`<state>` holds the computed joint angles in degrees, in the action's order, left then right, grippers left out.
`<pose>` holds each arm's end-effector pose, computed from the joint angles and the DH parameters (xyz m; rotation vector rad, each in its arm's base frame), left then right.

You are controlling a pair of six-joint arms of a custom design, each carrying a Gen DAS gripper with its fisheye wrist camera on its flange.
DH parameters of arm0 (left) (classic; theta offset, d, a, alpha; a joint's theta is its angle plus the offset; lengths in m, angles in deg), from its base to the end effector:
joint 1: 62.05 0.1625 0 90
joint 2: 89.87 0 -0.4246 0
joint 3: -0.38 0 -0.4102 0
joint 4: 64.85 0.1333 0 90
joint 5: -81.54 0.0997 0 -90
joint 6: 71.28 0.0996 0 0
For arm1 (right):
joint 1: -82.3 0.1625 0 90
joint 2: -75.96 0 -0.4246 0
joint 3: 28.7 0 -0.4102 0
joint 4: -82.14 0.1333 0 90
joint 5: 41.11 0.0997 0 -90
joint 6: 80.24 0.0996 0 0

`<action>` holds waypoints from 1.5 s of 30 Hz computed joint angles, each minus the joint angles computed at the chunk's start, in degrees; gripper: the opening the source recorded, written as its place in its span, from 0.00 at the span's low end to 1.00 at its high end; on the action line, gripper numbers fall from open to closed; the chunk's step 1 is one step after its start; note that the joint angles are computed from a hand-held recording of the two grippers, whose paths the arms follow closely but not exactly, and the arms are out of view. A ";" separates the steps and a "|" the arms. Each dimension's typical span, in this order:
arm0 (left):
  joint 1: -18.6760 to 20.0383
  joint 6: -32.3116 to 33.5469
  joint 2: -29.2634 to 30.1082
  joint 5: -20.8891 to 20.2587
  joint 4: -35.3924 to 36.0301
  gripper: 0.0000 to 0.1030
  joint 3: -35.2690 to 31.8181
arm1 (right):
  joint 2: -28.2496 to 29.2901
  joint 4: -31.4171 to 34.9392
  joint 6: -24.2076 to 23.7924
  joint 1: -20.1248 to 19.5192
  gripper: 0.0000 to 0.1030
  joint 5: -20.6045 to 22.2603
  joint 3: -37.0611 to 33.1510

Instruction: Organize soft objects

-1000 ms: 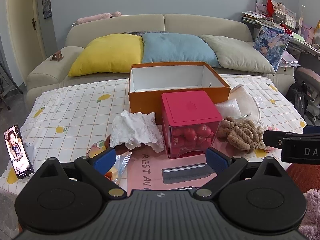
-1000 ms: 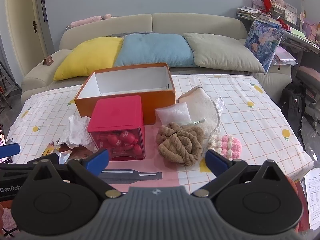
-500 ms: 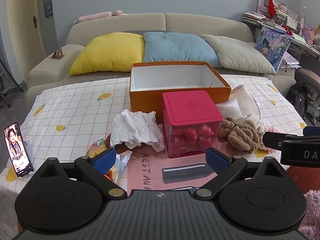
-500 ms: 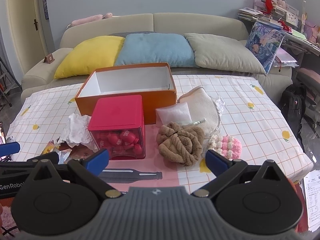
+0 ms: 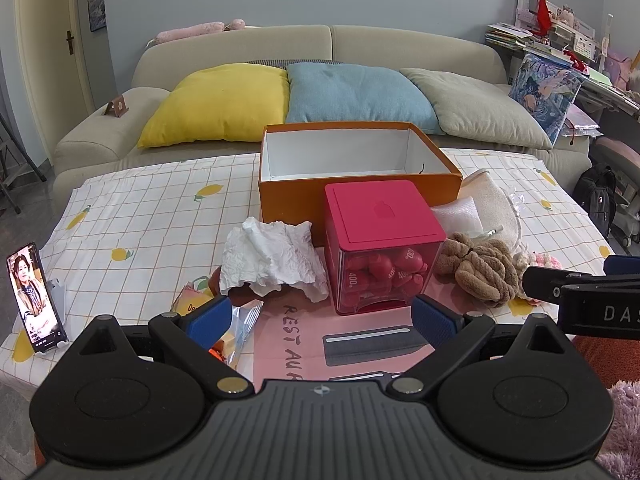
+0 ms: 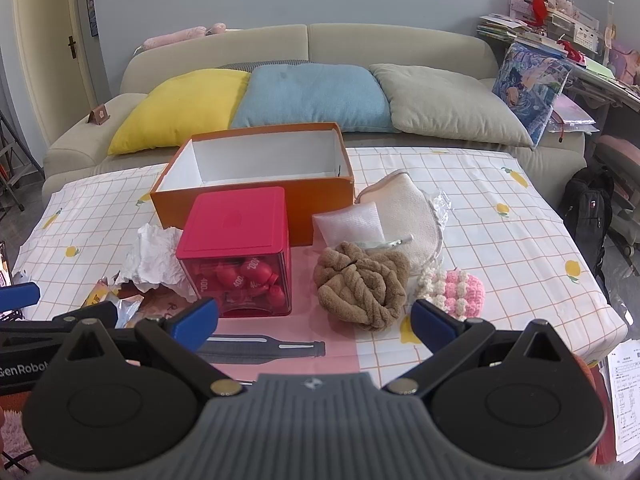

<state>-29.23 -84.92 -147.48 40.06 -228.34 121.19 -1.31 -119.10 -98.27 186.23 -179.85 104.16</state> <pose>-0.3262 -0.4578 0.1078 0.8087 2.2905 -0.8119 0.1616 -0.4090 0.2835 0.0935 -2.1131 1.0518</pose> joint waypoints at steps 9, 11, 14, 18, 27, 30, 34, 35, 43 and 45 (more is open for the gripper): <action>-0.14 -0.22 0.11 0.05 -0.42 1.00 0.24 | 0.08 0.10 0.02 0.02 0.98 -0.05 0.00; -0.15 -0.53 0.05 -0.03 -0.25 1.00 0.23 | 0.17 0.10 0.05 0.04 0.98 -0.08 -0.03; -0.15 -0.56 -0.01 -0.03 -0.07 1.00 0.16 | 0.19 0.05 0.04 0.04 0.98 -0.07 -0.04; -0.12 -0.56 -0.08 -0.10 0.17 1.00 0.09 | 0.18 0.22 0.07 0.01 0.98 -0.01 -0.03; -0.10 -0.64 -0.08 -0.51 0.30 1.00 -0.29 | 0.32 0.72 0.17 -0.15 0.98 0.13 -0.18; -0.08 -0.59 0.00 -0.52 0.41 1.00 -0.42 | 0.38 0.95 0.15 -0.22 0.98 0.17 -0.22; -0.09 -0.71 -0.06 -0.77 0.23 1.00 -0.40 | 0.24 1.44 0.21 -0.25 0.98 0.18 -0.34; -0.07 -0.66 -0.09 -0.91 0.07 1.00 -0.36 | 0.25 1.40 0.22 -0.25 0.98 0.19 -0.32; 1.10 -0.72 -1.32 -5.06 0.27 0.82 -0.42 | -0.45 3.24 0.40 -0.95 0.97 2.12 -0.48; 1.76 -0.10 -1.82 -7.16 0.42 0.76 -0.42 | -1.40 5.72 2.18 -1.73 0.97 3.58 -0.47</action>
